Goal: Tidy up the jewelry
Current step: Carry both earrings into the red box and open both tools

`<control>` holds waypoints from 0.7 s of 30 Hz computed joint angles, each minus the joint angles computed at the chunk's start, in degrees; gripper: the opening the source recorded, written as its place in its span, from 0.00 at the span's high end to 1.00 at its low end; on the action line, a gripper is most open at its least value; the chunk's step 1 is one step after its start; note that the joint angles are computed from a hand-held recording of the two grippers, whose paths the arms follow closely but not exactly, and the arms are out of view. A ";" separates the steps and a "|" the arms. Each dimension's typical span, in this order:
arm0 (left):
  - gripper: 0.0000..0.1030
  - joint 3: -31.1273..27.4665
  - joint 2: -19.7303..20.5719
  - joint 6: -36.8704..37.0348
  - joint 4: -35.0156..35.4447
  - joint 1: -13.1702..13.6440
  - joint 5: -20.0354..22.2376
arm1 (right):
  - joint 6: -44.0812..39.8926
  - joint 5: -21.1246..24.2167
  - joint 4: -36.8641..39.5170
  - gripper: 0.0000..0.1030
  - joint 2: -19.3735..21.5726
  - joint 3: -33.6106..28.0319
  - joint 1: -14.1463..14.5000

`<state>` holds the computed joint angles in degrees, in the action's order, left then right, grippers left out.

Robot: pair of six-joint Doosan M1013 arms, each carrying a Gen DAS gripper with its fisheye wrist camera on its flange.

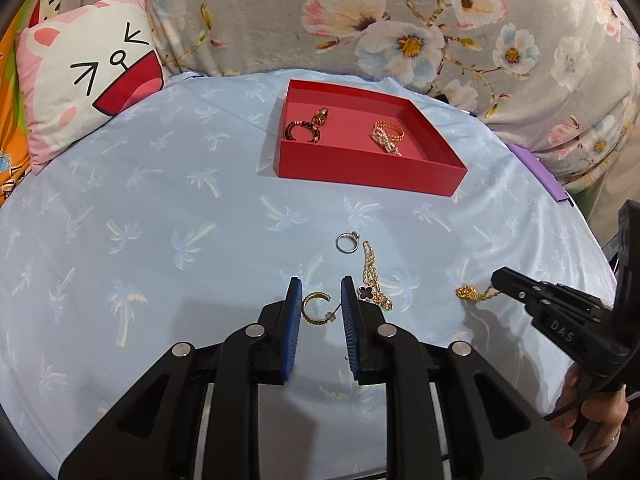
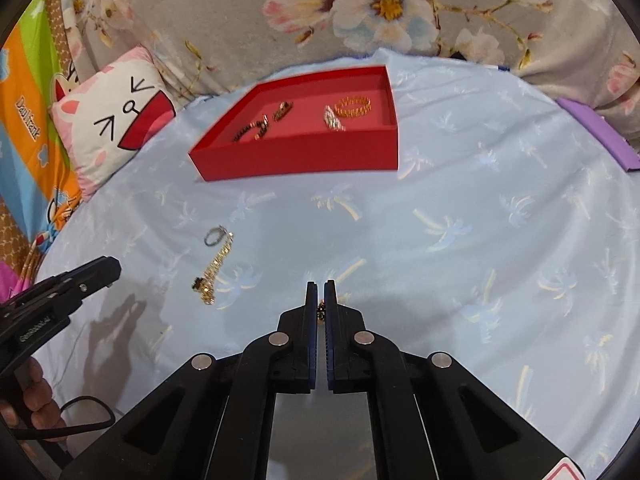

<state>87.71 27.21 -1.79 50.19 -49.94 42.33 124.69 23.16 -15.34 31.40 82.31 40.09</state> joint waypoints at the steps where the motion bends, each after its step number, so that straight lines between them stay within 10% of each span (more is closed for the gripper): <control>1: 0.81 0.15 -0.23 -0.29 0.40 -0.08 0.10 | 0.45 -0.36 -0.52 0.98 -0.35 0.18 0.04; 11: 0.81 0.55 -2.03 -0.85 2.60 -0.46 0.78 | 3.93 -4.83 -6.86 0.98 -4.13 0.56 0.51; 21: 0.81 -4.96 -1.06 4.46 6.29 1.59 1.85 | -9.26 -4.77 4.80 0.98 -1.13 -8.03 -1.65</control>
